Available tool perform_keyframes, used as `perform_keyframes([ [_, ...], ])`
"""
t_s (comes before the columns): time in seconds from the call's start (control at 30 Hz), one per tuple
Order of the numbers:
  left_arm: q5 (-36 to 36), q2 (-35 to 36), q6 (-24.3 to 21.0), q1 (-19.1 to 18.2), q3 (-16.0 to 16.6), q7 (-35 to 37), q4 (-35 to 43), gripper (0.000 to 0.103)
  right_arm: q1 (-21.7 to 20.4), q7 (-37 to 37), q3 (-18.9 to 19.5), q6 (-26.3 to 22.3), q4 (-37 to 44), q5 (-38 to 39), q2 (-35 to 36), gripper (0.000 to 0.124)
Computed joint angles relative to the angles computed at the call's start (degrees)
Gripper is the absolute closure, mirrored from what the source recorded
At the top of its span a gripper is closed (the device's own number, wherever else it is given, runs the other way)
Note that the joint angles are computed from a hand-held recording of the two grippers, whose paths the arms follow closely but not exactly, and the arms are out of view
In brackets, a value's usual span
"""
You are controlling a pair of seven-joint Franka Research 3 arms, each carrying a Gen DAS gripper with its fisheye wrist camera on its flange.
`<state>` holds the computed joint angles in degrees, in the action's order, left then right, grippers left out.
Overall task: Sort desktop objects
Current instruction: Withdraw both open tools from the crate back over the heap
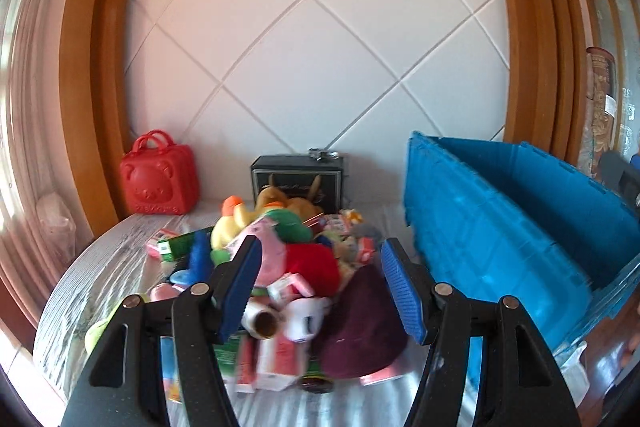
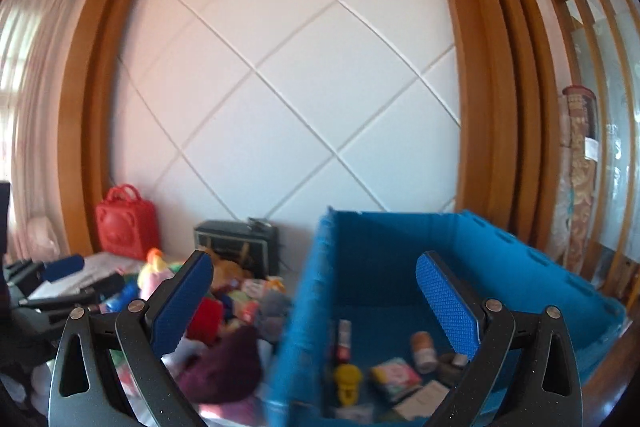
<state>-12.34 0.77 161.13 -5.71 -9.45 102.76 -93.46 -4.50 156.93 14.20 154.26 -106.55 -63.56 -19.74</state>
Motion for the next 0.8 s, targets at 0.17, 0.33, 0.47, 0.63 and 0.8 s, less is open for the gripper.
perform_keyframes([
  [0.17, -8.80, 3.48, -4.86, 5.65, 2.85, 10.47, 2.81, 0.041, 2.55, 7.84, 5.27, -5.28, 7.98, -5.64, 8.63, 0.021],
  [0.33, -4.32, 10.80, -9.94, 12.29, 4.34, 10.62, 9.64, 0.041, 9.24, 1.68, 5.93, -15.80, 16.75, 1.29, 18.61, 0.021],
  [0.47, -1.25, 15.58, -13.42, 16.52, 4.25, 10.28, 13.51, 0.041, 13.52, -3.22, 4.88, -22.99, 21.35, 6.88, 24.20, 0.021],
  [0.63, 2.00, 19.01, -16.97, 19.58, 4.60, 5.10, 14.94, 0.041, 16.61, -9.70, 2.59, -24.04, 22.96, 15.34, 27.56, 0.021],
  [0.8, 4.85, 18.88, -19.21, 20.05, 4.14, 1.59, 11.34, 0.041, 18.87, -19.88, 0.94, -19.88, 29.77, 21.95, 34.78, 0.021],
])
